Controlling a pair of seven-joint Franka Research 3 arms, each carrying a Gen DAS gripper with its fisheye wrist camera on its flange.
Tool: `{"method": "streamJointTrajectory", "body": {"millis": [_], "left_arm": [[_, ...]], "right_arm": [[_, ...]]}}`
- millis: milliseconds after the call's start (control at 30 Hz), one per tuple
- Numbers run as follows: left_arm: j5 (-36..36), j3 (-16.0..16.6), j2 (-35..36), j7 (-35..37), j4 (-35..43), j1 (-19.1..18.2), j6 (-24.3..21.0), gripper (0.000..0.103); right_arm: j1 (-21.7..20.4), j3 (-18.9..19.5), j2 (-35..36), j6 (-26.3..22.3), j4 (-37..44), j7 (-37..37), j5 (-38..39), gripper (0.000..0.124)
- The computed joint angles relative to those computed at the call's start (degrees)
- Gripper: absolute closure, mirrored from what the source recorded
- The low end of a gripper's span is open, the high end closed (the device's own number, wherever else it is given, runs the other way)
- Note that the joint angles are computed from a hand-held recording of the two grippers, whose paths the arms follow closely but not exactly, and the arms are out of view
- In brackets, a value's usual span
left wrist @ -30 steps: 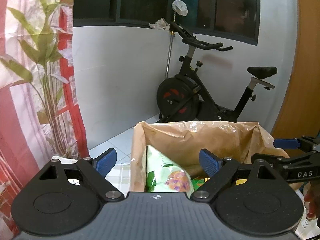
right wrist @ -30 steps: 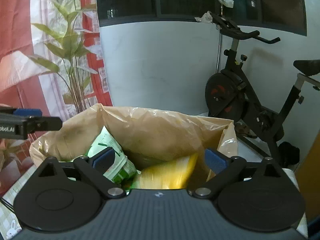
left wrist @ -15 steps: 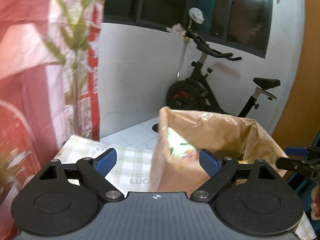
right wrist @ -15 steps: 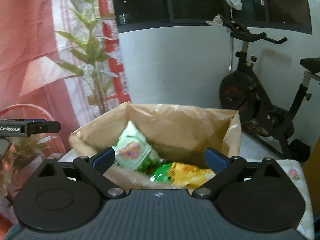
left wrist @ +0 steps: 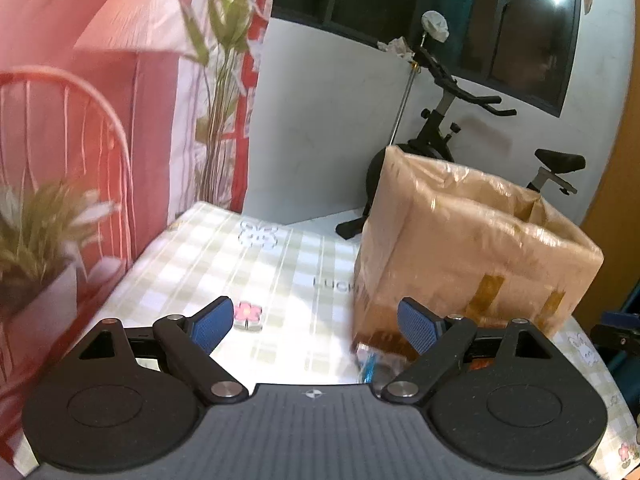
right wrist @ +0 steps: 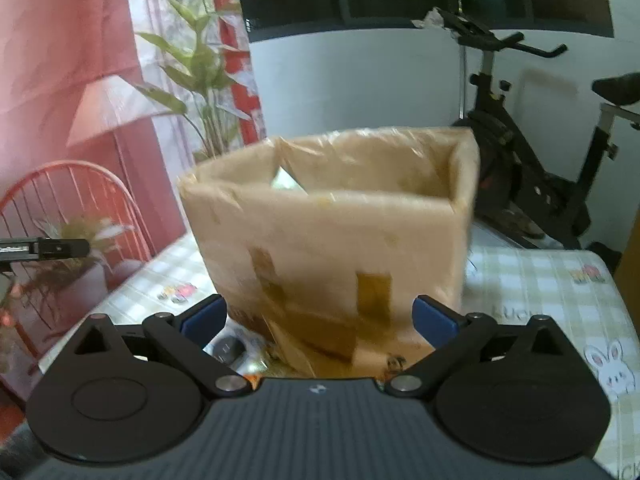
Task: Organize snacks
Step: 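Move both tools back to the remaining snacks beside the box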
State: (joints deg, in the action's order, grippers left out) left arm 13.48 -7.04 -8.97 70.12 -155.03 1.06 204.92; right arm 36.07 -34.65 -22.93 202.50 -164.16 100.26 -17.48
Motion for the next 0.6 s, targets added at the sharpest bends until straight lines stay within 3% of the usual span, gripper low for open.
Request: {"method": "streamJointTrajectory", "body": {"millis": [133,267,367,600], "left_arm": [[-8.24,-3.82,1.33,4.2,-2.87,0.37,3.52,0.013],[-8.22,-3.0,3.53,0.27,-4.74,-2.31,5.61,0.014],[-11.63,-4.06,4.9,2.58,-6.03,-3.79,6.75,0.015],[-13.56,-3.51,5.88,4.82,-7.89,-5.95,7.16,0.015]], "right_arm": [[-6.45,5.61,1.52,3.29,-2.76,-2.95,0.98,0.023],[-13.61,11.24,2.5,4.59,-5.05,-4.73,1.45,0.023],[-20.24,18.38,3.58,5.91,-6.76,-8.35,6.2,0.023],[-24.46,20.22,7.42,5.91,-9.1,-6.95,8.35,0.028]]}}
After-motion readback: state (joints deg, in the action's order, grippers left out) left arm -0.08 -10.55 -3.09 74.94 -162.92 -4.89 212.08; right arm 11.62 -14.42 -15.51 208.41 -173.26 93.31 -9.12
